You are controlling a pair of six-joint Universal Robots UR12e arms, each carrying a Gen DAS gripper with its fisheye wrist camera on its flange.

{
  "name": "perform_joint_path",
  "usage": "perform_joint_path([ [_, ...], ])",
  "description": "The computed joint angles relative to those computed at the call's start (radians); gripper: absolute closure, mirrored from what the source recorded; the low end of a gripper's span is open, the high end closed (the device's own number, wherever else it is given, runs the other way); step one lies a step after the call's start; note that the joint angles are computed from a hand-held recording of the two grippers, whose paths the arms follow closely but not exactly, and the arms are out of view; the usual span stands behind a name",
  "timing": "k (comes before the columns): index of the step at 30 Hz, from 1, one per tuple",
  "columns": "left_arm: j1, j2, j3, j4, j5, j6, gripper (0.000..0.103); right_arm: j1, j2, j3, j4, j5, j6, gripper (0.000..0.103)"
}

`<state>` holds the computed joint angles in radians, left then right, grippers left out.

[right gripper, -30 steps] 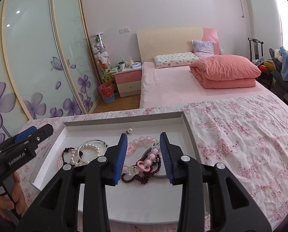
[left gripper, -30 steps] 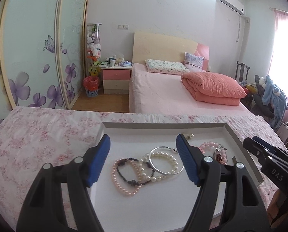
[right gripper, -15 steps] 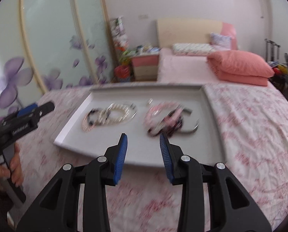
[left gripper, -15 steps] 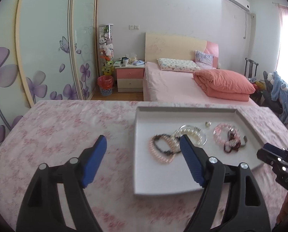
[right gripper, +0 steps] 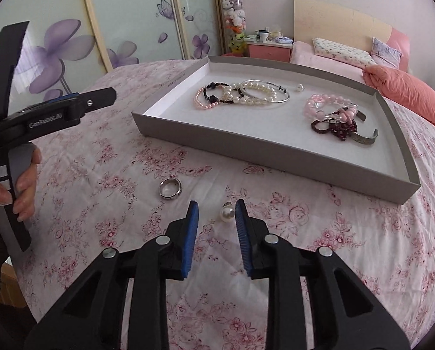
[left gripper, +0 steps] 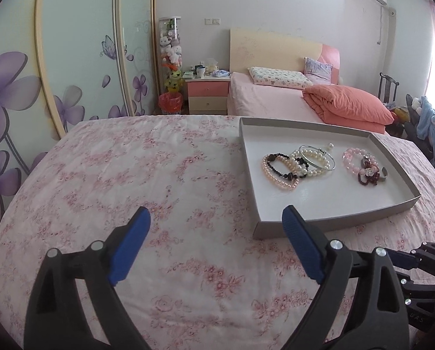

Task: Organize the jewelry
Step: 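Move the left gripper toward the silver ring while the right gripper grasps another pearl earring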

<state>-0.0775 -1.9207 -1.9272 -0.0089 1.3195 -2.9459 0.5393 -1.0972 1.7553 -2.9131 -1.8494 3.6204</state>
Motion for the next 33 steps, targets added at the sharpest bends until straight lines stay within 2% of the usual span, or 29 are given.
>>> perform_joint_path([
  [3, 0.003, 0.002, -0.003, -0.001, 0.002, -0.004, 0.014, -0.001, 0.0, -0.002, 0.012, -0.002, 0.007, 0.08],
  [10, 0.0, -0.002, -0.001, -0.019, 0.001, 0.0, 0.014, -0.001, 0.005, -0.009, 0.043, -0.015, 0.01, 0.08],
  [14, -0.007, -0.003, -0.002, -0.026, -0.001, 0.011, 0.014, 0.0, 0.008, -0.015, 0.058, -0.029, 0.013, 0.089],
  [16, -0.011, -0.002, -0.003, -0.033, -0.006, 0.021, 0.014, 0.0, 0.006, -0.014, 0.063, -0.039, 0.024, 0.089],
  [19, -0.017, 0.002, -0.008, -0.044, -0.016, 0.039, 0.014, -0.006, -0.005, -0.001, 0.082, -0.079, 0.073, 0.089],
  [27, -0.033, 0.027, -0.033, -0.106, -0.076, 0.127, 0.014, -0.041, -0.064, 0.068, 0.174, -0.214, 0.278, 0.089],
  [30, -0.052, 0.036, -0.043, -0.14, -0.079, 0.178, 0.014, -0.048, -0.072, 0.084, 0.166, -0.218, 0.304, 0.089],
  [33, -0.079, 0.038, -0.052, -0.15, -0.046, 0.217, 0.014, -0.051, -0.074, 0.086, 0.169, -0.221, 0.294, 0.089],
])
